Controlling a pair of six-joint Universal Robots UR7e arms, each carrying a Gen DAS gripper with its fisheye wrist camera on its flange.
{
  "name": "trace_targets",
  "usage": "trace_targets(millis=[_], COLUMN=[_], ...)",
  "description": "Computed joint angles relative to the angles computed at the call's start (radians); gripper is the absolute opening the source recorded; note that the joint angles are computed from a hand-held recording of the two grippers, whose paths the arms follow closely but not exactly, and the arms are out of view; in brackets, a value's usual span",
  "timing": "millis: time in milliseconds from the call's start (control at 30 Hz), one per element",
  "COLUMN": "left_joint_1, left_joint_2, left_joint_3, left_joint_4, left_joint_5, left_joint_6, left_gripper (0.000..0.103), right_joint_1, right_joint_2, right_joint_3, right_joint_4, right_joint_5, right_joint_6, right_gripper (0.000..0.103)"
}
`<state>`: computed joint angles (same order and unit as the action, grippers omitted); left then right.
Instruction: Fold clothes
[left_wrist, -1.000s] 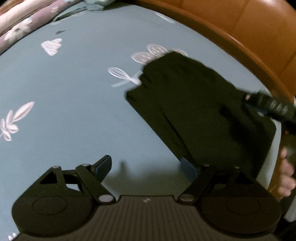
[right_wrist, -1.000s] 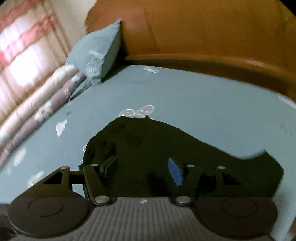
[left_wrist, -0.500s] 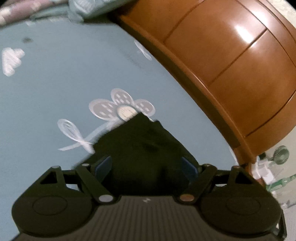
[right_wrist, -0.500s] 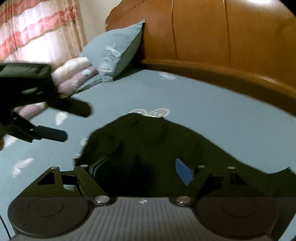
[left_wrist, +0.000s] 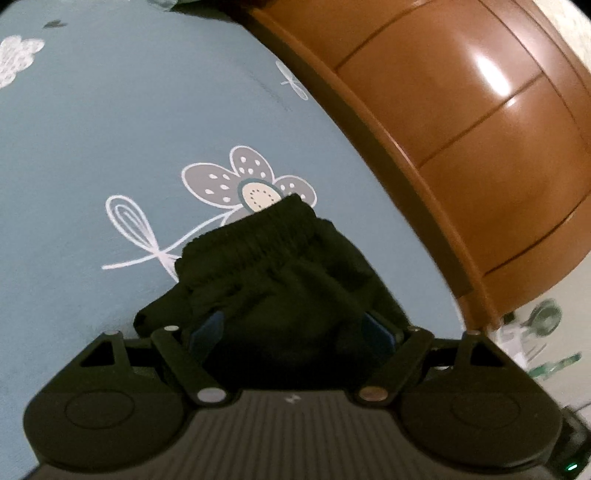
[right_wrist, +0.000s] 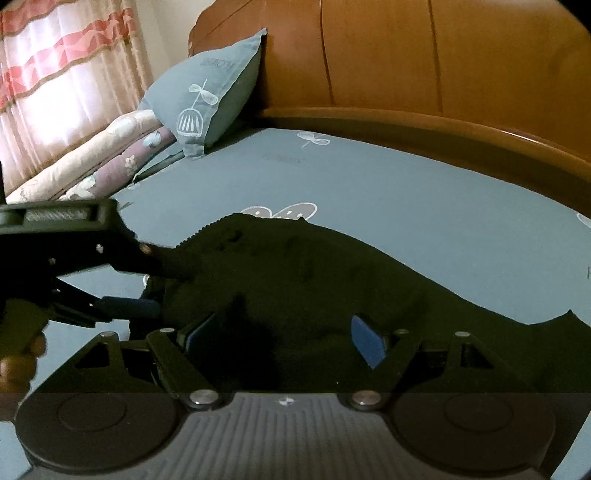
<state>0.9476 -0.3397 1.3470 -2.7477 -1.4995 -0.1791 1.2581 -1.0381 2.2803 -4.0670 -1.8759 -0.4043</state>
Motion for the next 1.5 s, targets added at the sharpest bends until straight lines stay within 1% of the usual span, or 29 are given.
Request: trace_targets(millis=[67,200,300,400,500,600,700,800,867,933,1067,1200,1300,1333,1433,1500], left_joint_1=[0.001,-0.013,-0.010,-0.012,-0.012,-0.025,-0.038,-0.049,-0.059,-0.068,-0.055,-0.040,-0.046,-0.049,-0.059,-0.065], left_joint_2=[-0.002,0.010,0.040,0.070,0.075,0.067,0.069,0.091,0.116,0.131,0.163,0.184,0.194,0.192,0.163,0.129], left_joint_3=[-0.003,-0.006,-0.053,-0.084,-0.081,-0.069,-0.095,-0.158,-0.208,-0.236,-0.283,-0.309,-0.316,-0.316,-0.283,-0.236], left_joint_4=[-0.007,-0.086,-0.056,-0.052,-0.062,-0.069,-0.049,0.013,0.055,0.083,0.116,0.142,0.132,0.133,0.120,0.082], left_joint_5=[-0.011,-0.025,-0.050,-0.004,0.035,0.051,0.034,0.012,0.022,0.049,0.049,0.070,0.116,0.121,0.114,0.099], left_joint_6=[-0.026,0.000,-0.014,-0.018,-0.018,-0.028,-0.019,0.000,0.025,0.048,0.030,0.017,0.017,0.011,0.003,0.008], left_gripper=[0.082,0.085,0.085,0.085,0.085,0.085,0.085,0.085,0.085,0.085,0.085,0.085,0.085,0.085,0.085,0.085], right_joint_1=[0.001,0.002,0.008,0.012,0.008,0.010,0.010,0.006,0.003,0.001,-0.001,0.000,0.003,0.004,0.004,0.003], right_joint_2=[0.004,0.007,0.014,0.018,0.016,0.017,0.013,0.010,0.008,0.006,0.005,0.004,0.003,0.002,-0.001,-0.004], right_joint_3=[-0.002,-0.008,-0.013,-0.013,-0.016,-0.017,-0.015,-0.015,-0.016,-0.017,-0.014,-0.015,-0.016,-0.015,-0.013,-0.009], right_joint_4=[-0.005,-0.002,-0.008,-0.011,-0.007,-0.008,-0.003,0.001,0.003,0.008,0.008,0.013,0.016,0.017,0.020,0.022], right_joint_5=[-0.005,-0.011,-0.023,-0.028,-0.022,-0.026,-0.018,-0.010,-0.009,-0.008,-0.002,-0.003,-0.008,-0.010,-0.012,-0.007], right_joint_6=[0.000,0.006,0.000,-0.003,-0.004,0.000,0.005,0.010,0.013,0.015,0.019,0.020,0.018,0.018,0.020,0.026], right_gripper=[0.083,0.085,0.085,0.085,0.085,0.085,0.085,0.085,0.085,0.085,0.085,0.085,0.086,0.086,0.086,0.086])
